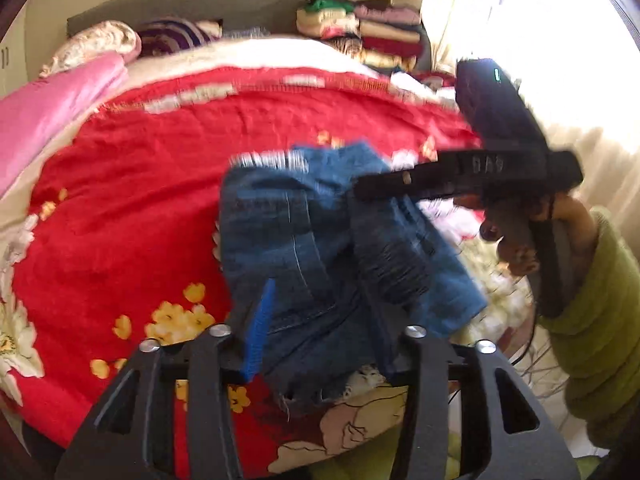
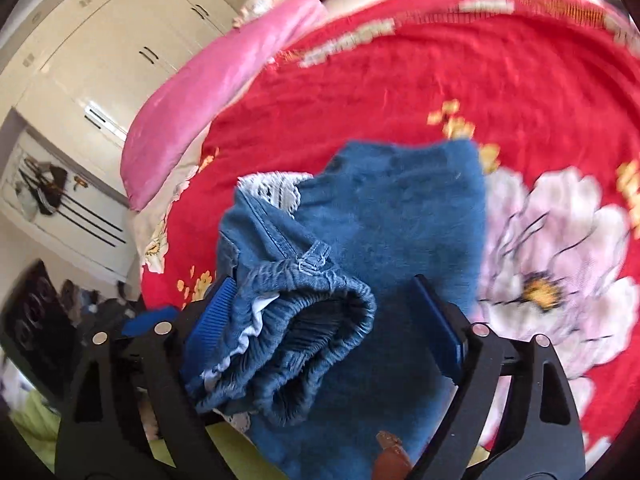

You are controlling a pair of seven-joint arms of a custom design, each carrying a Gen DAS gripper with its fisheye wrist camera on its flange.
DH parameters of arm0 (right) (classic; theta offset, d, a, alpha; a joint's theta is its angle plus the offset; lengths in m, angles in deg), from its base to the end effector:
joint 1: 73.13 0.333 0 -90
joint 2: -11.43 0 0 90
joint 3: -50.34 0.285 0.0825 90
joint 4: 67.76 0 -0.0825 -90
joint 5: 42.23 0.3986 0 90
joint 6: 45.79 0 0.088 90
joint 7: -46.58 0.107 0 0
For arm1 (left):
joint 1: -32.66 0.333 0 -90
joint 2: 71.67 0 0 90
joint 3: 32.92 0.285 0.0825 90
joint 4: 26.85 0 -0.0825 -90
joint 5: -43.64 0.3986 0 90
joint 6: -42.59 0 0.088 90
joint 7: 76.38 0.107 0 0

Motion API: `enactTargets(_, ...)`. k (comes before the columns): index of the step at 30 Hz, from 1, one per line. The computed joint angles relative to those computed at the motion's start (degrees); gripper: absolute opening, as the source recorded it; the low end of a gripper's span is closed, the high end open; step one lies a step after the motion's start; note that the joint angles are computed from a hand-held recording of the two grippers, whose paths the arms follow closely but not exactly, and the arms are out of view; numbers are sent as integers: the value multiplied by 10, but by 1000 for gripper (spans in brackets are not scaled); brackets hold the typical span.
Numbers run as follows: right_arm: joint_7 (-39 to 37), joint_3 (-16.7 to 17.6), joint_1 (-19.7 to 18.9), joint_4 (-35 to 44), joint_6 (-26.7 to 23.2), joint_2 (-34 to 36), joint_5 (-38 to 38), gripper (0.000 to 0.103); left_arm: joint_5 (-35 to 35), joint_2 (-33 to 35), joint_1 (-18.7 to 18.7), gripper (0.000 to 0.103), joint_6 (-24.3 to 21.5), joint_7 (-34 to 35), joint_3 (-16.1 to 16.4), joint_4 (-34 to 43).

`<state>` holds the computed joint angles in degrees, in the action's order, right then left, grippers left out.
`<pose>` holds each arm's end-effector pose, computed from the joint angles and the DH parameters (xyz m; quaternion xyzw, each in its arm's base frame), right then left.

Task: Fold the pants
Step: 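Fold the waistband over onto the pants with both tools, then open both tools and release the folded pants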

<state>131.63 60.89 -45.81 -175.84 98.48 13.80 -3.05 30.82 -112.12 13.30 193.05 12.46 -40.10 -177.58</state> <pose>0.5004 0.3801 0.5110 -0.7432 0.5477 0.1064 0.3693 0.3746 -0.1839 0.5153 -0.5614 0.7520 -0.3151 0.1415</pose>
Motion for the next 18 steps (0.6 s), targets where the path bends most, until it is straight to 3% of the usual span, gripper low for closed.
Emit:
enactTargets(2,-16,4,3,13,2,15,-1,39,-9,16,-12,24,-7,9,5,0)
enactTargets(5,-51,14,11,16,28,12,-15,31,12,0,-3,22,-5,4,-15,-10)
enactTargets(7,-109,20,17,6,66,-5,10,31,22,-11,-2,22,-2,3,-20,-17)
enactTargets(9,-113,18,22,10,77,-4,1,31,29,-9,-1,22,-1,-1,-21,-20)
enactTargets(12,4,6,29,27,60,20,-160,32,21,-3,-7,24,0,1,-9,-20)
enactTargets(14,43,4,28,31,53,28,-198,39,20,-3,-9,24,2,3,-7,-23)
enactTargets(16,84,1,31,21,71,21,-251,50,17,1,-11,24,4,6,-4,-19)
enactTargets(18,114,0,33,3,93,6,-298,54,7,-1,-17,26,5,12,3,-19)
